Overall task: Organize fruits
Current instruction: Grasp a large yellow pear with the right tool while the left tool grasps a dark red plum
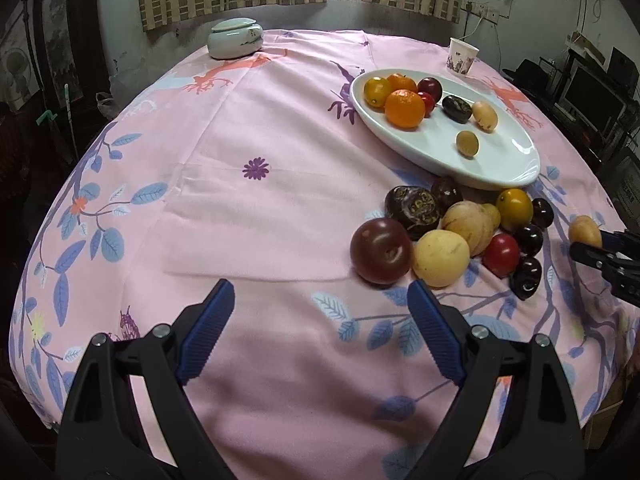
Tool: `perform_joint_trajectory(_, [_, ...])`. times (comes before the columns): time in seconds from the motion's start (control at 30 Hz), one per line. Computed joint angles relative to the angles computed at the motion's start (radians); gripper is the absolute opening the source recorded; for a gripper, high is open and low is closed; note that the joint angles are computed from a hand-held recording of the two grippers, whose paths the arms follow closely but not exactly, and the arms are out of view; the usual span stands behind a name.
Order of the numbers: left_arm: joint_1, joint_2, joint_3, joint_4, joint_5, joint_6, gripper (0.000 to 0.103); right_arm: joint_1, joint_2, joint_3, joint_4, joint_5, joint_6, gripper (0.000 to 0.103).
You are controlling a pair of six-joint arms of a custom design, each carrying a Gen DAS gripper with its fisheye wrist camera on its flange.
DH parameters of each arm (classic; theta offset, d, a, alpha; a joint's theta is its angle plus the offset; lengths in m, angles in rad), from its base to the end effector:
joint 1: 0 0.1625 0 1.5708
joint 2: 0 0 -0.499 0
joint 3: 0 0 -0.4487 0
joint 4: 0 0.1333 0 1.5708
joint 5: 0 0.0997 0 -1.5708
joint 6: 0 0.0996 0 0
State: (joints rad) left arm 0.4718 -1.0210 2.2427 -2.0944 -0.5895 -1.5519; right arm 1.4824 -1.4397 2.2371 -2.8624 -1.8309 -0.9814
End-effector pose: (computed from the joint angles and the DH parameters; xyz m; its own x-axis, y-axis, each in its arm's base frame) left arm -0.3071 -0.3993 0.0598 -0.6780 -0.3342 -0.6547 0.2361 0.7445 -0.6245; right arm 0.0621 -0.5196 0.2987 -0.5937 -0.6140 0.5201 -0.7480 0.6594 -0.0755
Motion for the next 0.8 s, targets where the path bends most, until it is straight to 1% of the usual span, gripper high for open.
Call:
perform_joint_trajectory(0.13, [0.042,0.029,-0.019,-0.023,-0.012,0.059,0.089,-0.025,-0.066,0.018,0.081,0.071,0.02,0.046])
perform_joint_trajectory(0.23, [0.075,0.049,-0.017,-0.15,-0.029,0.156,0.082,-0.034,-0.095,0.026,0.095,0.101,0.035,0.046])
perform_joint_trajectory(0.27, [0.078,0.061,-0.027,-0.139,-0.011,0.159,0.078,-0.036,-0.099,0.023,0.103,0.106,0.042,0.046])
perform_joint_trajectory(0.3, [0.083,0.07,-0.034,-0.152,-0.003,0.188,0.071,-0.037,-0.101,0.021,0.109,0.11,0.047,0.046])
perform_joint_trajectory(0.33, [0.085,0.074,-0.037,-0.17,0.004,0.209,0.068,-0.038,-0.102,0.02,0.112,0.112,0.051,0.046])
perform_joint_trajectory(0.37, [0.089,0.074,-0.032,-0.21,0.004,0.237,0.062,-0.039,-0.102,0.02,0.113,0.111,0.054,0.046])
perform_joint_trajectory(0.43, [0.091,0.074,-0.021,-0.286,0.009,0.291,0.044,-0.041,-0.1,0.019,0.118,0.112,0.063,0.046])
perform_joint_trajectory(0.47, [0.09,0.073,-0.017,-0.316,0.002,0.309,0.038,-0.042,-0.101,0.021,0.124,0.114,0.065,0.046])
perform_joint_trajectory(0.53, [0.087,0.072,-0.011,-0.361,-0.014,0.329,0.038,-0.042,-0.107,0.028,0.133,0.12,0.063,0.046])
perform_joint_trajectory(0.6, [0.071,0.072,-0.006,-0.368,-0.019,0.323,0.037,-0.038,-0.115,0.038,0.141,0.129,0.056,0.046])
perform_joint_trajectory(0.8, [-0.003,0.063,0.018,-0.388,-0.031,0.293,0.037,-0.023,-0.139,0.066,0.156,0.154,0.029,0.046])
